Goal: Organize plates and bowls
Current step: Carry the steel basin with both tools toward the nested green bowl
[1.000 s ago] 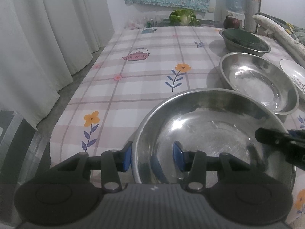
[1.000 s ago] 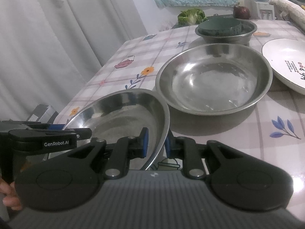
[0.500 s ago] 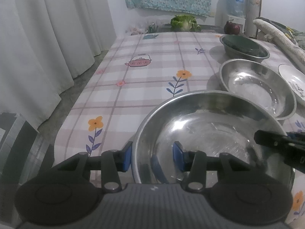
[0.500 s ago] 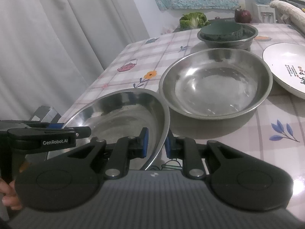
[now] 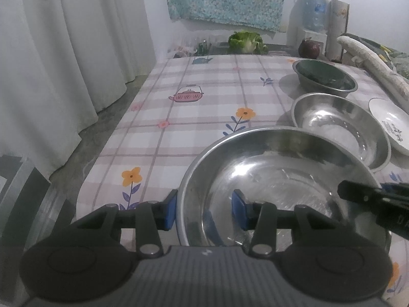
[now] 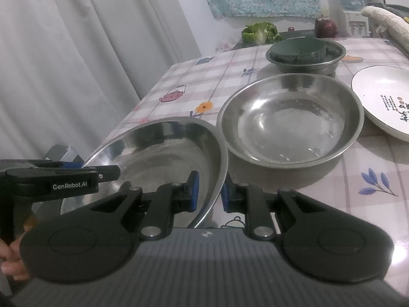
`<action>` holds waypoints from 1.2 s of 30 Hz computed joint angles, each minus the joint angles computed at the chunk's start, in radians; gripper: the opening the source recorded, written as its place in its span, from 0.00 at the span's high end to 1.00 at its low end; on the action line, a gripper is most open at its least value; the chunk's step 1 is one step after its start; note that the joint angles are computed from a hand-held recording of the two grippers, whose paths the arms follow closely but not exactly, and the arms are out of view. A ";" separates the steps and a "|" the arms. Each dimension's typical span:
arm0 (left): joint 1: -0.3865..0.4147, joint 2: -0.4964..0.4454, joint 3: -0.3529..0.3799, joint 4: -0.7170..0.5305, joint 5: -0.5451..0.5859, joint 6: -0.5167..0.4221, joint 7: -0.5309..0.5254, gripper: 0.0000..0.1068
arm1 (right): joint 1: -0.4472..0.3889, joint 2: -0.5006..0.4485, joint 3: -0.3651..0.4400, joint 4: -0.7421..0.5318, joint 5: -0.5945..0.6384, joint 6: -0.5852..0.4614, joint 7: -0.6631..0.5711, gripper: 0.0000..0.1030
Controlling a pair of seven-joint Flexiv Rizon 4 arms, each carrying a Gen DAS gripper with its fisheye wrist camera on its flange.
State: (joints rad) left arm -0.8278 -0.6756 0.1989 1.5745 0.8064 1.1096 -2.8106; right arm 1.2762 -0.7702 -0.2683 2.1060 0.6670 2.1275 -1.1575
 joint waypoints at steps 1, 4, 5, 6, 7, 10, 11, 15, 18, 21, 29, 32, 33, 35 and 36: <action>-0.002 0.001 0.001 -0.001 0.002 -0.001 -0.002 0.57 | 0.000 0.001 0.000 0.000 0.001 0.001 0.000 0.82; -0.007 0.002 0.003 -0.007 0.008 -0.007 -0.008 0.58 | 0.001 0.006 -0.001 0.002 0.006 0.006 -0.003 0.82; -0.009 0.003 0.004 -0.009 0.012 -0.009 -0.011 0.58 | 0.004 0.008 -0.003 0.003 0.010 0.007 -0.006 0.82; -0.010 0.004 0.003 -0.011 0.015 -0.011 -0.012 0.57 | 0.009 0.011 -0.007 0.005 0.015 0.007 -0.009 0.82; -0.011 0.004 0.002 -0.014 0.017 -0.013 -0.013 0.57 | 0.009 0.012 -0.006 0.006 0.018 0.009 -0.011 0.82; -0.011 0.003 -0.003 -0.024 0.024 -0.019 -0.008 0.57 | 0.008 0.018 -0.004 0.010 0.031 0.012 -0.016 0.82; -0.011 0.001 -0.005 -0.028 0.024 -0.021 -0.005 0.57 | 0.008 0.019 -0.005 0.010 0.035 0.011 -0.017 0.82; -0.005 -0.010 -0.015 -0.048 0.017 -0.019 0.010 0.57 | 0.019 0.025 -0.018 0.016 0.056 0.009 -0.025 0.82; -0.004 -0.020 -0.016 -0.066 0.009 -0.015 0.022 0.57 | 0.019 0.030 -0.023 0.022 0.068 0.014 -0.031 0.82; -0.006 -0.031 -0.015 -0.086 0.001 -0.013 0.037 0.57 | 0.013 0.036 -0.022 0.028 0.081 0.023 -0.039 0.82; -0.015 -0.065 -0.007 -0.150 -0.031 0.006 0.080 0.57 | 0.006 0.056 -0.032 0.042 0.128 0.030 -0.072 0.82; -0.020 -0.082 -0.006 -0.177 -0.047 0.009 0.103 0.57 | 0.002 0.063 -0.034 0.048 0.148 0.034 -0.087 0.82; -0.020 -0.087 -0.007 -0.185 -0.055 0.010 0.114 0.57 | -0.005 0.067 -0.032 0.051 0.152 0.038 -0.090 0.82; -0.019 -0.100 -0.008 -0.203 -0.073 0.013 0.134 0.57 | -0.018 0.071 -0.024 0.054 0.161 0.047 -0.098 0.82; -0.019 -0.106 -0.008 -0.213 -0.081 0.013 0.145 0.57 | -0.024 0.074 -0.020 0.054 0.166 0.050 -0.103 0.82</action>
